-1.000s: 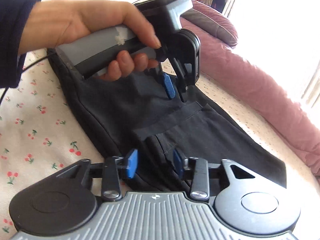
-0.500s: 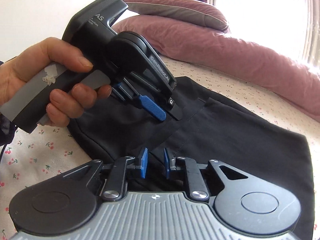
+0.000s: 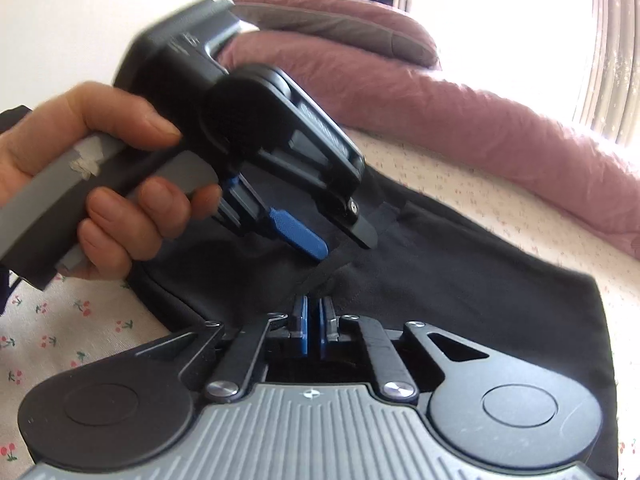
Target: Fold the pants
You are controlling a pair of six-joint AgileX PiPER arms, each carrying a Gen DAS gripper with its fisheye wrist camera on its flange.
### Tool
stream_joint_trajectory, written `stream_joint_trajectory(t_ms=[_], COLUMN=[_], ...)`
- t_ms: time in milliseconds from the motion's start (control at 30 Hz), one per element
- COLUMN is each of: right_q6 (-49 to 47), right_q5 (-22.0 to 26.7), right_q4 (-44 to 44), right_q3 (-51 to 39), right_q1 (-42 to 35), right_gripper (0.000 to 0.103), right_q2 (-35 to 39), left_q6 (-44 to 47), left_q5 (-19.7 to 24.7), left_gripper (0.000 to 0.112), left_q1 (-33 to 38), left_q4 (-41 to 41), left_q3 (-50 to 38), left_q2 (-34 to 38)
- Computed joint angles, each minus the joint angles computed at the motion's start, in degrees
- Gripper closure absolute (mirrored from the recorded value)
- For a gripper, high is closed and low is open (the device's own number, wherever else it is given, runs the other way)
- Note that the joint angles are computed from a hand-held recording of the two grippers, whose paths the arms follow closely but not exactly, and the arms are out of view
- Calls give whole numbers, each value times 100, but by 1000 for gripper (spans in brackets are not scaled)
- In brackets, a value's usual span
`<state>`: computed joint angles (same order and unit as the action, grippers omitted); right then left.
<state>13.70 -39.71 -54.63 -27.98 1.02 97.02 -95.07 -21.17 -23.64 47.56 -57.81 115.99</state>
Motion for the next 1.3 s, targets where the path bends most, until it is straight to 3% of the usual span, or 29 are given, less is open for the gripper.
stream_joint_trajectory(t_ms=[67, 200, 267, 333, 433, 633, 767, 867, 933, 1100, 1233, 1300], right_q6=[206, -471, 135, 823, 690, 730, -692, -975, -1817, -3569, -3225, -2943], right_q5=[-20, 434, 502, 452, 514, 425, 720, 777, 826, 514, 818, 747], right_q4=[-134, 468, -170, -1076, -1291, -1683, -476, 57, 836, 2448, 2268, 2008], right_q3=[-12, -127, -252, -384, -373, -352, -40, -9, 103, 322, 152, 157], right_q1=[72, 437, 281, 26, -197, -341, 114, 262, 431, 883, 969, 858], right_gripper=[103, 103, 103, 95, 73, 73, 73, 73, 73, 74, 100, 102], right_q2=[20, 351, 275, 195, 136, 40, 30, 24, 12, 227, 191, 114], left_q6=[-24, 25, 100, 204, 219, 65, 132, 120, 37, -167, -289, -505], left_q5=[-97, -180, -161, -133, -31, 76, 166, 333, 391, 409, 250, 147], left_gripper=[72, 72, 72, 72, 72, 72, 72, 72, 72, 72, 72, 71], left_q1=[35, 68, 51, 32, 3, -44, -84, -162, -189, -189, -113, -46], left_q4=[-5, -27, -93, -181, -131, -4, -15, 52, 102, 226, 211, 326], left_q3=[14, 40, 33, 56, 40, 3, -21, -97, -129, -159, -82, -35], left_q2=[29, 58, 62, 44, 3, -28, -38, -45, -49, -37, -32, -46])
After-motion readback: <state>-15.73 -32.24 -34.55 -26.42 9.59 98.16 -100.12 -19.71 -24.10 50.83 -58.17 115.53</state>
